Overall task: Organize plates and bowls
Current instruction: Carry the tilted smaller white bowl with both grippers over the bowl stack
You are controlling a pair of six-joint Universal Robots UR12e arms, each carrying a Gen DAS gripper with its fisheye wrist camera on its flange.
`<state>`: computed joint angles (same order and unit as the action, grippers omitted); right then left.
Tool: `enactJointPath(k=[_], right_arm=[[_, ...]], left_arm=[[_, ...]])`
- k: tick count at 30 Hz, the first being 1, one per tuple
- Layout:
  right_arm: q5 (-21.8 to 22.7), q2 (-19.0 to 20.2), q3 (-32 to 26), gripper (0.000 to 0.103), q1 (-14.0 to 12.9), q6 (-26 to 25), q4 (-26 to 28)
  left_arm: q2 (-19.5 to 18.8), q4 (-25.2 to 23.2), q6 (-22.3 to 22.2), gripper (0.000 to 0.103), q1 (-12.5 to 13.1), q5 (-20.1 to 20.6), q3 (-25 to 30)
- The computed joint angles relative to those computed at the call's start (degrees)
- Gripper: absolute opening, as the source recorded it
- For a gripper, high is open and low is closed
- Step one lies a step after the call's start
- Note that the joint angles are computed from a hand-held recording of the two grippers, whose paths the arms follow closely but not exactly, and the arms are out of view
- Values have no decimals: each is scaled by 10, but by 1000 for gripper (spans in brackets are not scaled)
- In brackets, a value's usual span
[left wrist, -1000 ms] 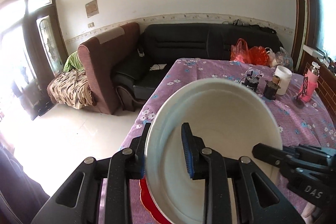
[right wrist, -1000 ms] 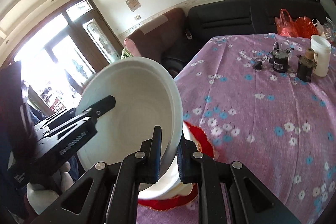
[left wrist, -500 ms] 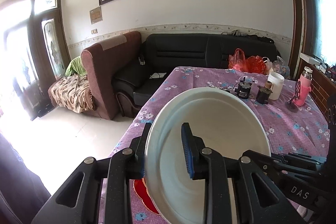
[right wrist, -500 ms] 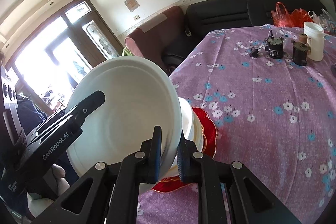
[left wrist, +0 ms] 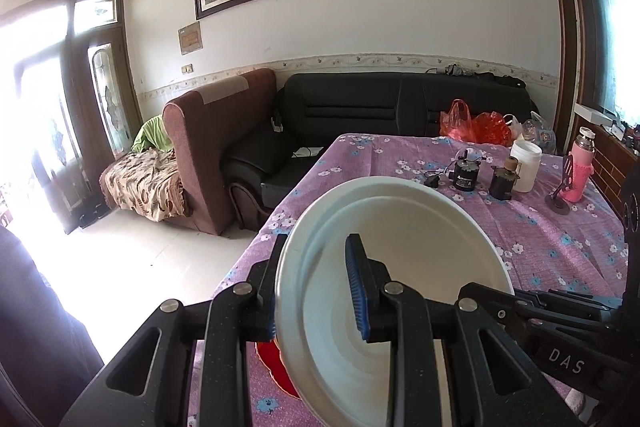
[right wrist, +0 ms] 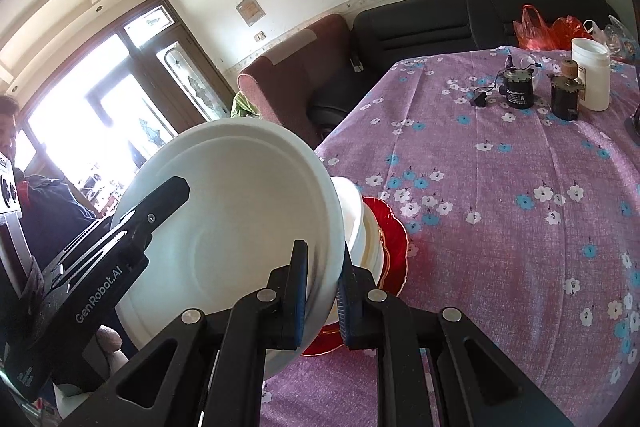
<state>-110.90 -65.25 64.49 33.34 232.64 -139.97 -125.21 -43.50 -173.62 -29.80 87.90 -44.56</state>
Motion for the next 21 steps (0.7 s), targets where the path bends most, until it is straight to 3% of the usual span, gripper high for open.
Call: enactJointPath(k=[21], right_arm=[[2, 2, 4, 15, 1, 11, 14]], left_arm=[[-1, -28, -36, 26, 5, -2, -11]])
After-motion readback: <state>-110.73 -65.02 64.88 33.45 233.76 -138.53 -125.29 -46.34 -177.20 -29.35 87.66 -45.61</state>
